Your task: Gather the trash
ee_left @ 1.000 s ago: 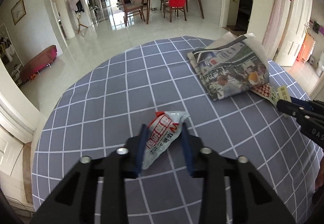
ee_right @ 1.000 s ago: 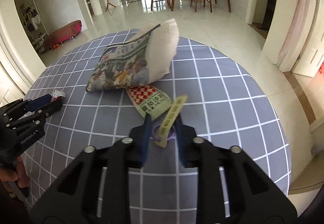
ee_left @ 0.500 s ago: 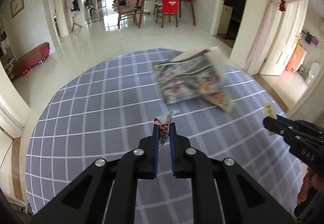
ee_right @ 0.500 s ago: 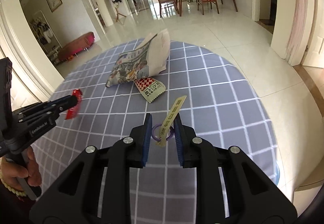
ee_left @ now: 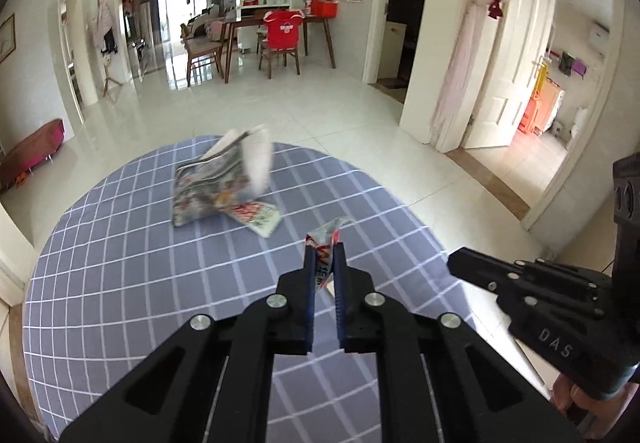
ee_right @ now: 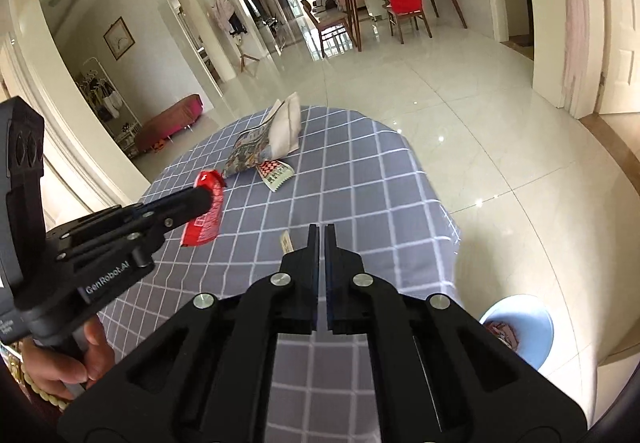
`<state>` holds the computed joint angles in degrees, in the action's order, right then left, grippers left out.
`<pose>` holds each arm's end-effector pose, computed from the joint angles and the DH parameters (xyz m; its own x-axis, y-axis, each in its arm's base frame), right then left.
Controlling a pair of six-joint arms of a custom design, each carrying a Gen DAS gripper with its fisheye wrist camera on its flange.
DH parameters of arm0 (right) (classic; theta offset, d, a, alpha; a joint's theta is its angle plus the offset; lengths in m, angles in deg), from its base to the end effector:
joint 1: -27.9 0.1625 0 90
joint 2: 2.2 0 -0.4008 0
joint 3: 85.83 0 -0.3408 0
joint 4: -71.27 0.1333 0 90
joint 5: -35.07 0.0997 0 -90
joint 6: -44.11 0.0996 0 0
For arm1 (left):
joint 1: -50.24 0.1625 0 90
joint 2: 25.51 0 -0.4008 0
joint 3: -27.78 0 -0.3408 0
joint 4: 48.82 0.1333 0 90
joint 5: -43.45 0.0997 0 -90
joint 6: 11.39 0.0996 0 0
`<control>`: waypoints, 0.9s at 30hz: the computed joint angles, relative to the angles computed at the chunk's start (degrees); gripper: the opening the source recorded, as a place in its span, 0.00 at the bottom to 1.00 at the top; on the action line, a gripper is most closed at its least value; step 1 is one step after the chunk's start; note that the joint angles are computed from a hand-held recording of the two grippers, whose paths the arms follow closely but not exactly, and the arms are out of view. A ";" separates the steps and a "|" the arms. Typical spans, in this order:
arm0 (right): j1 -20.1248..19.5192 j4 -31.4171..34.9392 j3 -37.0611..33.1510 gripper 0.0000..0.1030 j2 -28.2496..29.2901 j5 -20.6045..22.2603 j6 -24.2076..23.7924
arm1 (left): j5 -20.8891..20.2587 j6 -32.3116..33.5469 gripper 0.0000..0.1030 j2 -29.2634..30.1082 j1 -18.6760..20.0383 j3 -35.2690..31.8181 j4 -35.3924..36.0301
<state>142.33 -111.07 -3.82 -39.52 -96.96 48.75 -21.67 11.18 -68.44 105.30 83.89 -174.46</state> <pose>0.3431 -0.5942 0.1897 -0.9006 0.1924 0.3898 -0.2064 0.5997 -0.7731 -0.2870 -0.7167 0.3124 -0.5686 0.6489 -0.5057 0.8095 0.5507 -0.2036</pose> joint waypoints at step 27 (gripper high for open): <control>-2.48 10.88 -7.16 0.01 5.22 3.24 -3.21 | 5.22 -2.36 0.08 -0.49 1.48 3.33 -1.03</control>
